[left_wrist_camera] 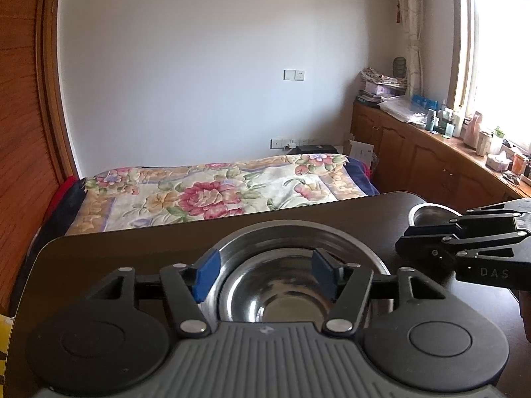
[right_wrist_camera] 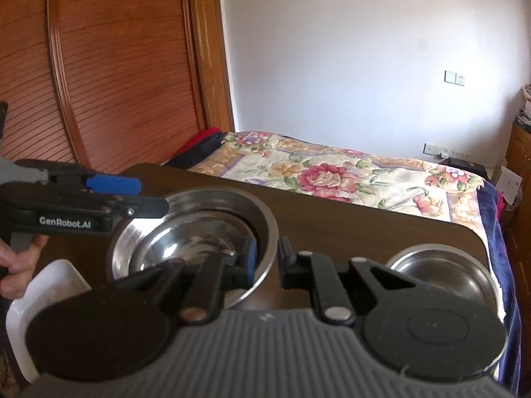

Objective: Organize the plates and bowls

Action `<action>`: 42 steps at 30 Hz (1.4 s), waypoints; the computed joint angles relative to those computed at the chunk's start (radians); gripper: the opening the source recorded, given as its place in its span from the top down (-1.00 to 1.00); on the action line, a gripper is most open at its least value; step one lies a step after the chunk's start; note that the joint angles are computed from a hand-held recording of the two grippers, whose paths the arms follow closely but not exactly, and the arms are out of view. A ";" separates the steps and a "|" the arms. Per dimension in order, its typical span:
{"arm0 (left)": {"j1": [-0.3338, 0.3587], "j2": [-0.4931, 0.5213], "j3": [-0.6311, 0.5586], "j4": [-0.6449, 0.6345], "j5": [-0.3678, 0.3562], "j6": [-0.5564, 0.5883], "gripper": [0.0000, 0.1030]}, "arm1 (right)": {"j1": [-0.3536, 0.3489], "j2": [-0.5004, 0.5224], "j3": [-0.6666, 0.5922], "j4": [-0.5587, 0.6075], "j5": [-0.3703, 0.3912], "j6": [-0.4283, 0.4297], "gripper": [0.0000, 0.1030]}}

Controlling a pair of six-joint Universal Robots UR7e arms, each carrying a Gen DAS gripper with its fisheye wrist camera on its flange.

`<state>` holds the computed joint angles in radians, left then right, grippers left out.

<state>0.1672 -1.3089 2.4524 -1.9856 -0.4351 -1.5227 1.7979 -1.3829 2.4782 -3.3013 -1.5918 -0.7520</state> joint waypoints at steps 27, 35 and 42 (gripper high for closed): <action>-0.013 0.356 -0.116 -0.522 0.041 0.309 -1.00 | -0.231 -0.238 0.061 -0.035 0.109 -0.101 -1.00; 0.026 0.423 -0.185 -0.586 0.010 0.423 -1.00 | -0.317 -0.273 0.032 0.072 0.195 -0.119 -1.00; 0.110 0.442 -0.273 -0.592 -0.061 0.524 -0.93 | -0.333 -0.233 -0.027 0.124 0.201 -0.115 -1.00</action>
